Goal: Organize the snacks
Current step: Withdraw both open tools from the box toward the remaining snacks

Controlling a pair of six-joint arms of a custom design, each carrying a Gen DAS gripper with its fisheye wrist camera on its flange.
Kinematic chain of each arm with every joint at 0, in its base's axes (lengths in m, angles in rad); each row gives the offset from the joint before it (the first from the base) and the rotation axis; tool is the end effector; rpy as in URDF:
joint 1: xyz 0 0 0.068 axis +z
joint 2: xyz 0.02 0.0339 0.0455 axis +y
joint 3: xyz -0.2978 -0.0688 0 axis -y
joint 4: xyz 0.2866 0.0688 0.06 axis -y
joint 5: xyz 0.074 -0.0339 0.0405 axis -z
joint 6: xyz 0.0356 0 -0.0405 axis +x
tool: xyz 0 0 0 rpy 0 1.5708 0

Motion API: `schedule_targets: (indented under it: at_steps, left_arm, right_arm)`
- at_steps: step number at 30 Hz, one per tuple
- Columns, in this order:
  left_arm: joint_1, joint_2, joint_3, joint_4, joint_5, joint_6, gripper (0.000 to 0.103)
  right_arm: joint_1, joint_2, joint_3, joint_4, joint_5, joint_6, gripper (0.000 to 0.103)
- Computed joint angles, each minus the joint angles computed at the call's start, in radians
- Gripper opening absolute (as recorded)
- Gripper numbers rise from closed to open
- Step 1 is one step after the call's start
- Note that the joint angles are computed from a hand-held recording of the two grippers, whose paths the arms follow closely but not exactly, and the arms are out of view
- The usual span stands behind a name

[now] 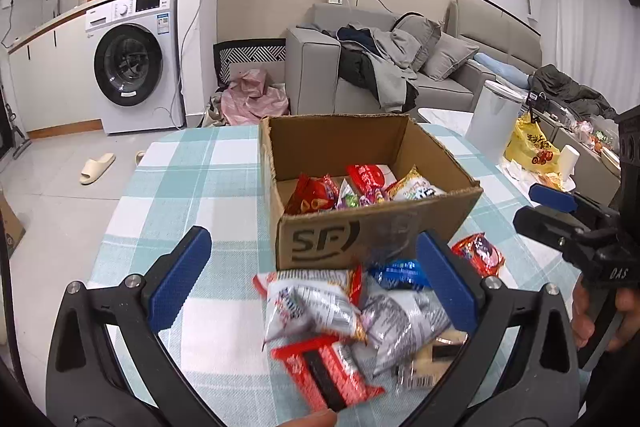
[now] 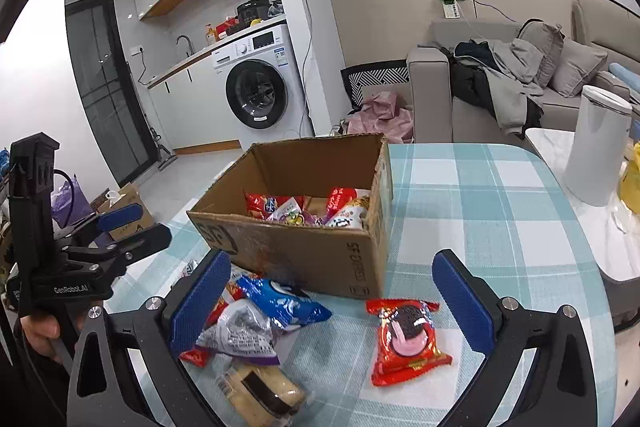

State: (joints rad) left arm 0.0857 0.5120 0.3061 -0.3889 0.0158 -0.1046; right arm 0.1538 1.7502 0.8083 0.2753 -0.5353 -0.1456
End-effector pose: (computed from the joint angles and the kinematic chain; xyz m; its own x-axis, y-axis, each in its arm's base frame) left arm 0.1435 0.0118 0.1981 -0.5477 -0.1518 -0.8228 -0.1304 0.9869 -0.0953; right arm 0.3653 0.0750 0.1454 -0.5280 -0.2081 -0.8234 -0.6110 0.7665 0.1980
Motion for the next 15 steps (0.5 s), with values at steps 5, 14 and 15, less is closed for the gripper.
schedule_targets:
  at_steps: [5, 14, 15]
  left_arm:
    - [-0.007, -0.109, -0.022, -0.107, -0.012, 0.002, 0.102]
    - [-0.129, -0.268, -0.052, -0.253, -0.118, -0.063, 0.102]
    - [-0.139, -0.276, -0.059, -0.262, -0.127, -0.069, 0.102]
  right_arm:
    - [-0.025, -0.006, -0.016, -0.032, -0.008, -0.016, 0.103]
    - [-0.035, -0.015, -0.066, -0.046, 0.011, -0.074, 0.103]
    - [-0.033, -0.014, -0.071, -0.048, 0.014, -0.084, 0.103]
